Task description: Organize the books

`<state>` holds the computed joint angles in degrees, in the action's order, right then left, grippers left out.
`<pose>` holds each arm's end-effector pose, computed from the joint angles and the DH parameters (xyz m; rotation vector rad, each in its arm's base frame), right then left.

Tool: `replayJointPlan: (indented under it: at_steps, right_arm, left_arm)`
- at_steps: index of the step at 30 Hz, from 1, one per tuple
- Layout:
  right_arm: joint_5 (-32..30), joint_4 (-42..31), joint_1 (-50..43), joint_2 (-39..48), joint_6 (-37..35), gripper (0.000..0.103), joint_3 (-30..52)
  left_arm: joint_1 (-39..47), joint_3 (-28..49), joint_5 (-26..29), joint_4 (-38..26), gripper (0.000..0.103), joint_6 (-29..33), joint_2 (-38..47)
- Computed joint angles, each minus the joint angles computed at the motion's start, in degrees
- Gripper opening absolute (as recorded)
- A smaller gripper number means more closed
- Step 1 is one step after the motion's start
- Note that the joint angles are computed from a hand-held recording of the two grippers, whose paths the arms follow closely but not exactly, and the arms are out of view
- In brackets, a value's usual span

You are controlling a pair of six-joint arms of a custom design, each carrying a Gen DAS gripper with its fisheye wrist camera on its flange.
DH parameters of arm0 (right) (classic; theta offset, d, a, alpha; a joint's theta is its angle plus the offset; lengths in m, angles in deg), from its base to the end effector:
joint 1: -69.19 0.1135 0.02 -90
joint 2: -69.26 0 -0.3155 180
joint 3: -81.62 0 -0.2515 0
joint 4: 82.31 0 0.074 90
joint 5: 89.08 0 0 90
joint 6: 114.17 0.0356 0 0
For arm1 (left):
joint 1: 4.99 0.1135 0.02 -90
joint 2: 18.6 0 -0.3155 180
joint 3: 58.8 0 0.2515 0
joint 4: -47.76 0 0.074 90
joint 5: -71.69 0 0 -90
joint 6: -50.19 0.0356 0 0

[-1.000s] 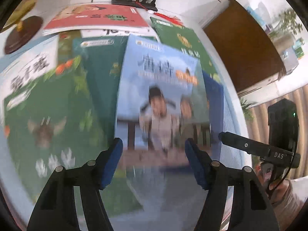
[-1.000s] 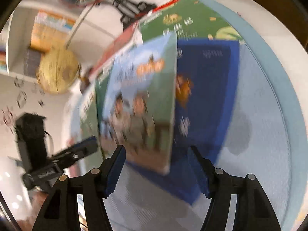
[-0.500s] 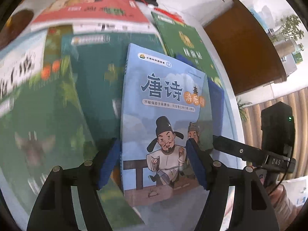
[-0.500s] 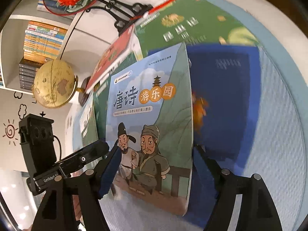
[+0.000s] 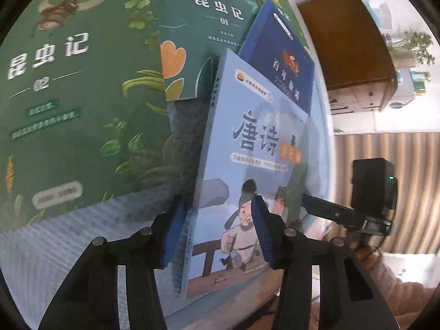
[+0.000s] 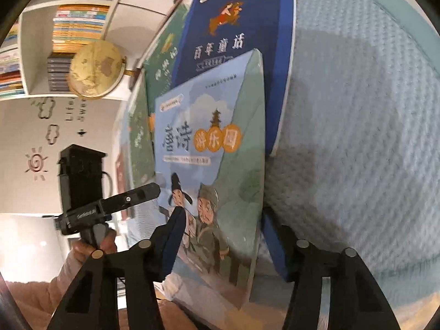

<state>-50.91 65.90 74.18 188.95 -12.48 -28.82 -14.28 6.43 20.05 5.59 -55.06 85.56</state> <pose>0.3472 0.0584 0.0995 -0.0681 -2.8185 -1.3835 0.3010 -0.0716 0.1607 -0.0737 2.9547 -1.0531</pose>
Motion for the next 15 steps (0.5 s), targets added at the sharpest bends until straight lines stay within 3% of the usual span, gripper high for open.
replayJointPlan:
  at_steps: [5,6,7,8,11,15]
  right_arm:
    - [-2.1,1.4,0.3,2.5,-3.9,0.052,2.5]
    - [-2.1,1.9,0.1,2.2,-4.1,0.043,1.8]
    - [-1.7,2.0,-0.2,2.6,-4.2,0.026,1.9]
    - [-0.5,1.7,-0.3,3.0,-4.5,0.016,2.2]
    - [-2.1,1.6,-1.6,4.4,-4.5,0.014,2.0]
    - [0.2,0.2,-1.0,3.2,-4.8,0.015,2.4]
  left_arm:
    - [-0.5,2.9,0.6,-1.3,0.045,2.9,2.2]
    - [-0.2,3.1,1.5,-0.8,0.045,2.4,2.8]
    - [-0.1,3.4,1.1,-0.5,0.039,1.6,3.2]
    - [-0.3,3.9,-0.2,-1.1,0.027,1.3,3.3]
    - [-1.3,4.3,-2.7,-2.0,0.027,0.7,3.1]
    - [-4.1,5.2,-6.6,-1.9,0.027,-2.1,2.8]
